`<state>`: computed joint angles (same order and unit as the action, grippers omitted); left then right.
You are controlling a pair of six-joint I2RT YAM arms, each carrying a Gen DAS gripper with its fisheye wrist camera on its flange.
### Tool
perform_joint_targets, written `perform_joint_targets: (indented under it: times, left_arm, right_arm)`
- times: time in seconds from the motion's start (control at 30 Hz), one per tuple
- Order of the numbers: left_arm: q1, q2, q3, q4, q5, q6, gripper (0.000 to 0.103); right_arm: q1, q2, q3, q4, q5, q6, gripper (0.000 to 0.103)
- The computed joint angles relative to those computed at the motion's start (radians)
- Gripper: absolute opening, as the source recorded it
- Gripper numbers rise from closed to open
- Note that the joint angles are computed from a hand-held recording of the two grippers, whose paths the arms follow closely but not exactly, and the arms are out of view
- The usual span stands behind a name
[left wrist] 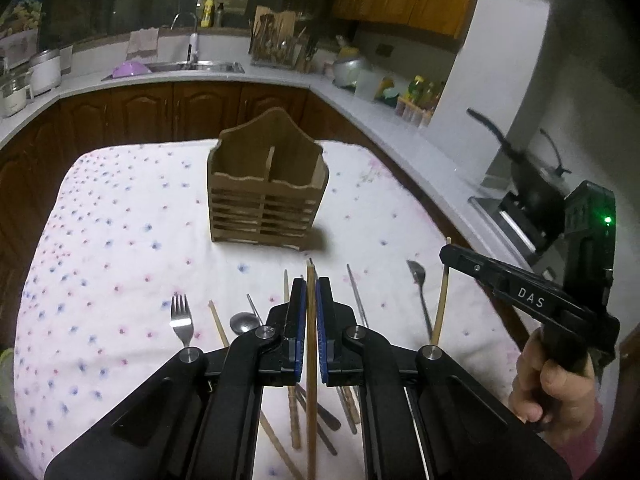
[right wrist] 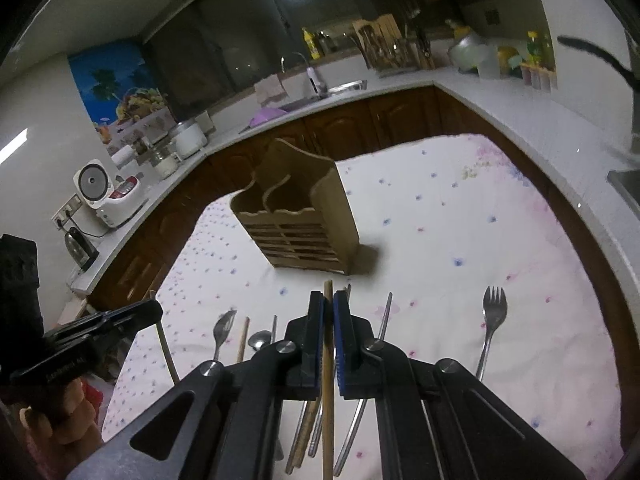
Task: Organize utensils
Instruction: 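Lift the chopsticks with both tools and carry them over the wooden holder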
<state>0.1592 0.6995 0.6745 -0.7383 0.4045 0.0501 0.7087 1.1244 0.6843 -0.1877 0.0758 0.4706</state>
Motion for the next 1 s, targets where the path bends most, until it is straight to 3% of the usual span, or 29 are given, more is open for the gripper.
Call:
perform_joint_targets:
  times: [0.2,0.47,0.8,1.0]
  left_arm:
    - [0.15,-0.005,0.034,-0.047,0.135,0.069,0.004]
    - [0.302,0.03,0.087,-0.028,0.259,0.111,0.004]
    - [0.405,0.112,0.188,0.119,0.314,0.029,0.004]
    - [0.4,0.199,0.258,0.279,0.269,-0.077,0.004]
  right_arm:
    - [0.034,-0.044,0.044,-0.041,0.044,-0.003,0.005]
    - [0.065,-0.045,0.108,-0.021,0.134,-0.016,0.005]
    - [0.03,0.046,0.214,0.069,0.145,-0.051,0.005]
    - [-0.018,0.13,0.299,0.121,0.123,-0.071,0.005]
